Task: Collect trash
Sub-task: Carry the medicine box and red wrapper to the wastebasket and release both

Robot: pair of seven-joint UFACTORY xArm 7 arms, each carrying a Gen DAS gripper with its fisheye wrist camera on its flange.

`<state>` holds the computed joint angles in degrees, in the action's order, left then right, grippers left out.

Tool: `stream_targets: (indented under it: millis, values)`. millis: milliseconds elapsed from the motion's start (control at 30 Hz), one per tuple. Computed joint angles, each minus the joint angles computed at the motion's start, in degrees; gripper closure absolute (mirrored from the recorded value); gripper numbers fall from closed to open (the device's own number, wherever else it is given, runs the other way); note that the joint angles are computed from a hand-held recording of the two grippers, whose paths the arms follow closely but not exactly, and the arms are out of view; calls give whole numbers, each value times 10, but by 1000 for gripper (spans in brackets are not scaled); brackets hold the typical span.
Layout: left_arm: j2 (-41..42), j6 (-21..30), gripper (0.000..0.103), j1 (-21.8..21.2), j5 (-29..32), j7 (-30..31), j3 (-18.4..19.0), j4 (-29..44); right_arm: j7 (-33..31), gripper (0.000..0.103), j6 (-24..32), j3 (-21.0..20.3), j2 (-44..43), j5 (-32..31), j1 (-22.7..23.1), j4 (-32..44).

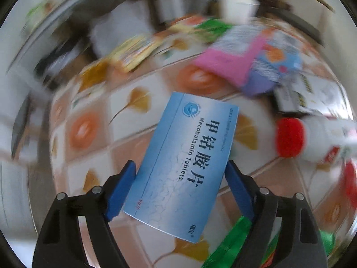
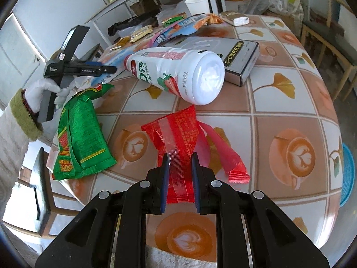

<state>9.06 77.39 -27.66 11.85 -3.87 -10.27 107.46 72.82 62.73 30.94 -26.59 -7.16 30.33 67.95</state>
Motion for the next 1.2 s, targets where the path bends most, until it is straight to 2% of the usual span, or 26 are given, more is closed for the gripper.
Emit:
stream_targets:
  millis: [67, 167, 300, 367, 467, 567, 700, 767, 833, 1000, 1100, 1200]
  values:
    - [11, 26, 24, 12, -35, -41, 8, 27, 11, 85, 6, 0, -5, 2, -2, -4]
    - [13, 27, 23, 30, -84, -49, 11, 37, 18, 82, 13, 2, -11, 1, -4, -5]
    - [7, 10, 19, 28, -68, -30, 7, 22, 14, 74, 22, 9, -13, -10, -8, 4]
    - [8, 8, 19, 25, -56, -18, 6, 18, 8, 60, 29, 12, -10, -17, -11, 12]
    - [6, -3, 19, 21, -42, -7, 5, 4, -3, 46, 37, 19, -4, -32, -14, 26]
    - [10, -5, 19, 22, -41, -7, 7, 1, -22, 41, 54, 29, 15, -49, -15, 47]
    - [7, -20, 19, 27, -53, -22, 10, -11, -36, 40, 90, 35, 44, -69, -11, 73]
    - [0, -35, 27, 31, -60, -28, 10, -23, -37, 40, 91, 26, 44, -69, -3, 71]
    - [-4, -44, 27, 35, -63, -25, 10, -30, -36, 40, 90, 20, 41, -67, 1, 69]
    - [-25, -72, 29, 38, -44, -30, 9, -53, -51, 39, 88, 3, 36, -49, 7, 64]
    - [-42, -92, 29, 44, -41, -47, 10, -62, -53, 39, 82, 0, 39, -42, 8, 61]
    - [-67, -118, 30, 46, -11, -72, 7, -75, -52, 39, 83, 3, 48, -46, 8, 63]
